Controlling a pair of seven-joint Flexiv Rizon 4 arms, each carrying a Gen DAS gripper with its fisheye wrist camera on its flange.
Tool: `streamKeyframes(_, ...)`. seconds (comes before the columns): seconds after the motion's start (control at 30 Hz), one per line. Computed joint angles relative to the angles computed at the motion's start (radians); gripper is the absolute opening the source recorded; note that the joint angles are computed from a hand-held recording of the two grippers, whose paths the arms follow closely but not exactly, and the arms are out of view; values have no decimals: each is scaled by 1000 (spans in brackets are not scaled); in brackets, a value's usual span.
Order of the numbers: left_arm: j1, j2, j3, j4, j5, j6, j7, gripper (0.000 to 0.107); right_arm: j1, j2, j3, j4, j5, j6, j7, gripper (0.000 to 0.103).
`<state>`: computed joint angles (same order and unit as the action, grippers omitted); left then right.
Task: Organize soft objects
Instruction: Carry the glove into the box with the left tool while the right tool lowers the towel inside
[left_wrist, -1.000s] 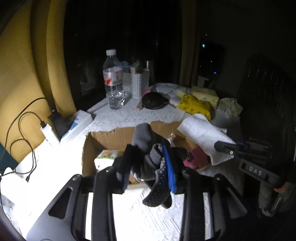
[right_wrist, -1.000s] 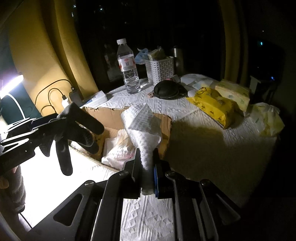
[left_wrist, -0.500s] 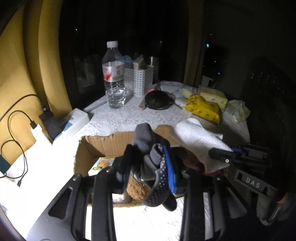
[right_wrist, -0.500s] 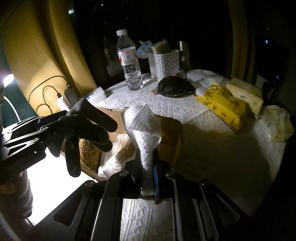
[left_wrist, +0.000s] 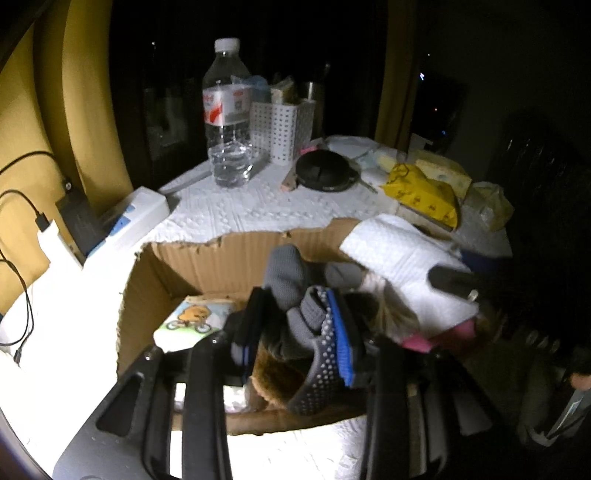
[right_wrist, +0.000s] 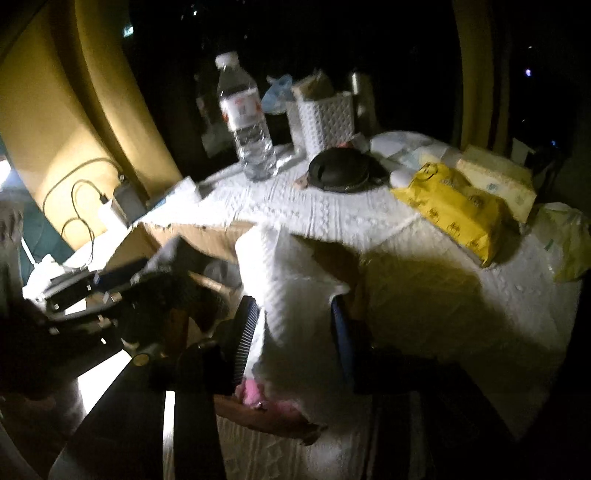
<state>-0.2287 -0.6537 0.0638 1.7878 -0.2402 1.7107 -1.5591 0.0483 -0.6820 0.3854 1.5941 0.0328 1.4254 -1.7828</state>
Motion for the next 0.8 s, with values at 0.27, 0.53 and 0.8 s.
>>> streamKeyframes(0.27,-11,-8,11,-16,1,-31,-7,45,124,-2,-205,32,-95,88,177,54)
streamKeyframes(0.53,-30,-17,38,-32,14,-59,-28,51,99,-54,-186,-12,-159,11,245,56)
streamKeyframes(0.8,-49,-16,67,-41,33,-80,-55,52,98,-82,-183,-41,-155,-48,265,56)
